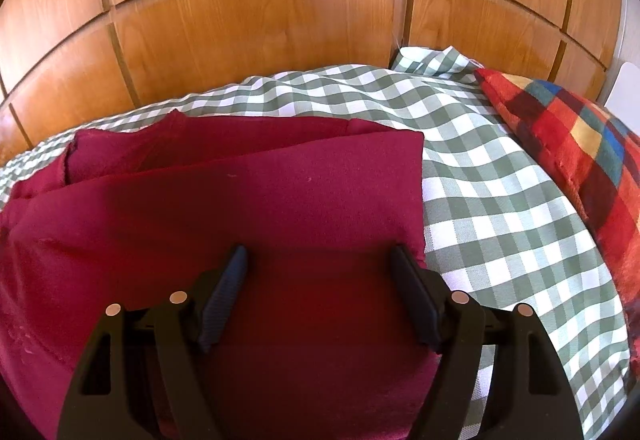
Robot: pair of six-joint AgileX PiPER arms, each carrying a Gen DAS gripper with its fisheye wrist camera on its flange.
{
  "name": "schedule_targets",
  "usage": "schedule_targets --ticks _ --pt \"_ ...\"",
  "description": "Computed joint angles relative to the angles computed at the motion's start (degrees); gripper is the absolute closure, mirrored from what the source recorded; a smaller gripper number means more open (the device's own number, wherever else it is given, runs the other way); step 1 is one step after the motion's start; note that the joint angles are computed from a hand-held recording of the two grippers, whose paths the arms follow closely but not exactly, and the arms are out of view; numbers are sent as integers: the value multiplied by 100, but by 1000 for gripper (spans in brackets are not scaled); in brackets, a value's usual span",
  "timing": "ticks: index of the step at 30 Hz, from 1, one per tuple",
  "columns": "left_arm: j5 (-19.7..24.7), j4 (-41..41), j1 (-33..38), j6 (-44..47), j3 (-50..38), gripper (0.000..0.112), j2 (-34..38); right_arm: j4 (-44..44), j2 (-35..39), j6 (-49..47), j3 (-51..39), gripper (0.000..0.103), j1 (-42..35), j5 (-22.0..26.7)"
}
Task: Fold small clothes
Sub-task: 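Grasp the other sleeve with the left gripper and fold it across the body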
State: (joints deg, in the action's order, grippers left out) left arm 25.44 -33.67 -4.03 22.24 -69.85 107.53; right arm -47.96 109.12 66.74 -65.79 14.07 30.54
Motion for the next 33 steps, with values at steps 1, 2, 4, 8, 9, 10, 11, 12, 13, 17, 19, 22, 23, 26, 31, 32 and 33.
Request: schedule_targets --ticks 1,2,4,8,9,10,11,12,13,17,19,22,23,26,31,32,33 --pt "70 -542 270 483 237 77 -139 -26 23 15 -42 27 35 92" --pt "145 -1044 566 959 470 77 -273 -23 42 -3 -77 26 50 152" --pt "86 -1480 1190 1407 947 78 -576 -8 128 -111 -293 20 169 561" --pt "203 -1690 2593 1873 1310 65 -829 -83 2 -202 -520 4 493 1313" --pt "224 -1759 2946 2001 1300 64 -806 -220 -213 -133 -374 4 661 1310" --pt "241 -1715 3327 2027 1234 62 -754 -339 -322 -46 -291 4 786 1335" --pt "248 -1480 3637 1824 1094 60 -660 -435 -481 7 -186 4 980 1359" --pt "290 -1360 3840 1697 967 60 -571 -386 -641 -38 -86 4 1151 1310" --pt "338 -1215 4089 1534 766 60 -429 -228 -788 -151 10 4 1305 1212" --pt "417 -529 4543 727 -80 60 164 165 -1013 -347 282 4 1988 1033" --pt "618 -323 4699 403 -560 60 517 135 -958 -220 351 4 2418 1042" --pt "895 -217 4782 132 -1195 60 970 79 -631 -136 213 4 2849 1193" --pt "947 -140 4785 76 -1300 58 1023 168 -524 -176 161 4 2869 1184" --pt "937 397 4606 -346 -1664 62 1201 262 -299 -200 70 4 2838 1212" --pt "872 838 4158 -511 -1972 104 1306 980 -429 -570 313 4 2360 551" --pt "806 809 4087 -440 -1904 105 1241 967 -432 -566 324 4 2355 538" --pt "737 732 4011 -335 -1827 105 1162 929 -410 -507 305 4 2406 579"
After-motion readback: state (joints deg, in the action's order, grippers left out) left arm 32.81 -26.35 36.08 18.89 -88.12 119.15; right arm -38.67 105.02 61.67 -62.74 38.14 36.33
